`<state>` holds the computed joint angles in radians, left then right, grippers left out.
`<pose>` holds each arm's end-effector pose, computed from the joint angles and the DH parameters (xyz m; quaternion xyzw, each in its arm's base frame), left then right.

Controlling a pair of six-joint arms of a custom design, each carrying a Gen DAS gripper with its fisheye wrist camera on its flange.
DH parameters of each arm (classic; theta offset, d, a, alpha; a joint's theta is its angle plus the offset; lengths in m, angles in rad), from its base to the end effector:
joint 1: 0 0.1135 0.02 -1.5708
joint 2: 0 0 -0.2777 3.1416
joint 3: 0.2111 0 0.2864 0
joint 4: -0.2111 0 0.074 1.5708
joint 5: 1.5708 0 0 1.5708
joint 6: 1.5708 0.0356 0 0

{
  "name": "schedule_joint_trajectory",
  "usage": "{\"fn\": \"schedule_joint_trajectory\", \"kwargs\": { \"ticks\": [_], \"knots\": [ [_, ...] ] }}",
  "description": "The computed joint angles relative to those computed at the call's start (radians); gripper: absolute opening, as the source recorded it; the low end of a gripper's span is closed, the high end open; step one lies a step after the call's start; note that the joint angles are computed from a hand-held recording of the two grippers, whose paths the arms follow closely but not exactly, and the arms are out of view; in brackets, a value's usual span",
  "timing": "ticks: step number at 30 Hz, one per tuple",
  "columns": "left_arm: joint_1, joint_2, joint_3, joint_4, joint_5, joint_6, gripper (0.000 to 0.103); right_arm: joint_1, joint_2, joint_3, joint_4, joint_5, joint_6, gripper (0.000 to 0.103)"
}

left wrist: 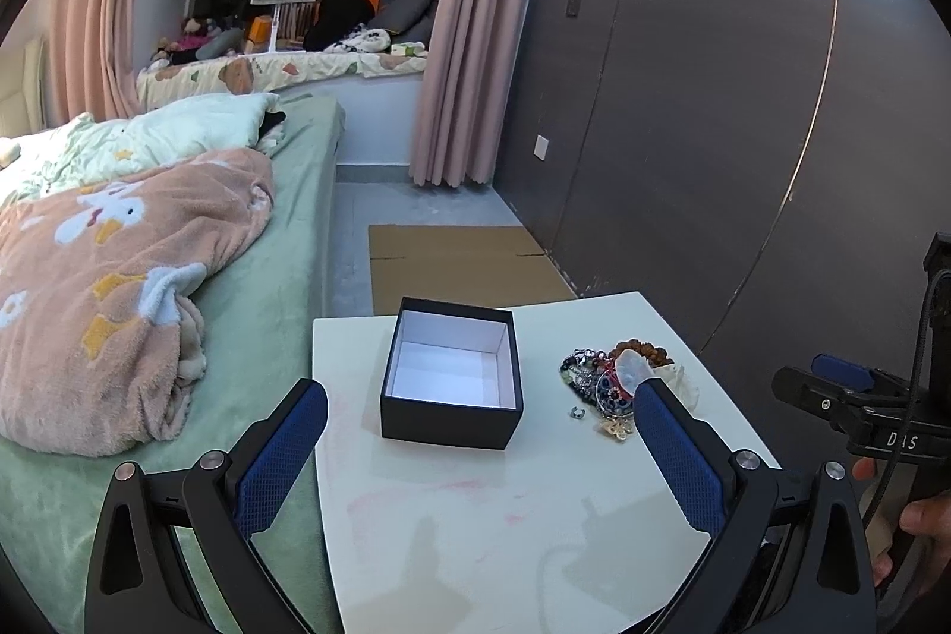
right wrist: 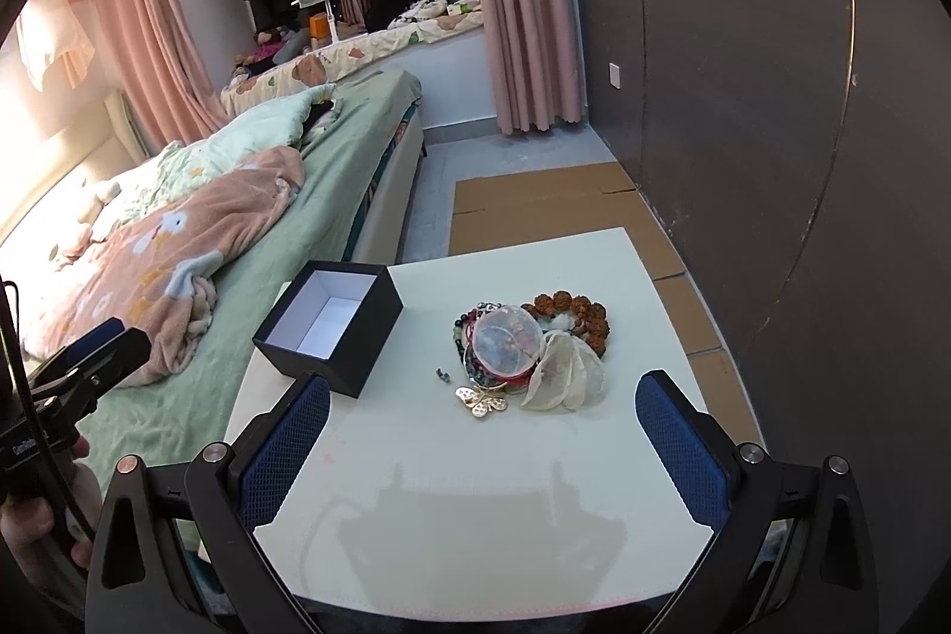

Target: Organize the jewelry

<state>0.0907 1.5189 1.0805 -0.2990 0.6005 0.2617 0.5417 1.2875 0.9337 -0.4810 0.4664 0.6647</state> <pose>0.3615 0.0127 0.2568 0.1939 0.8601 -0.1985 0.4281 0.2626 0.1394 0.2610 0.1388 0.9010 0.0210 0.4106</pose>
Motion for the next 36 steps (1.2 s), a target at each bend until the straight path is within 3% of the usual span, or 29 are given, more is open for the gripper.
{"fn": "schedule_joint_trajectory", "kwargs": {
  "ticks": [36],
  "knots": [
    [-0.010, -0.007, 0.010, -0.015, 0.001, -0.003, 0.103, -0.023, -0.016, -0.011, 0.013, -0.010, 0.019, 0.103]
  ]
}}
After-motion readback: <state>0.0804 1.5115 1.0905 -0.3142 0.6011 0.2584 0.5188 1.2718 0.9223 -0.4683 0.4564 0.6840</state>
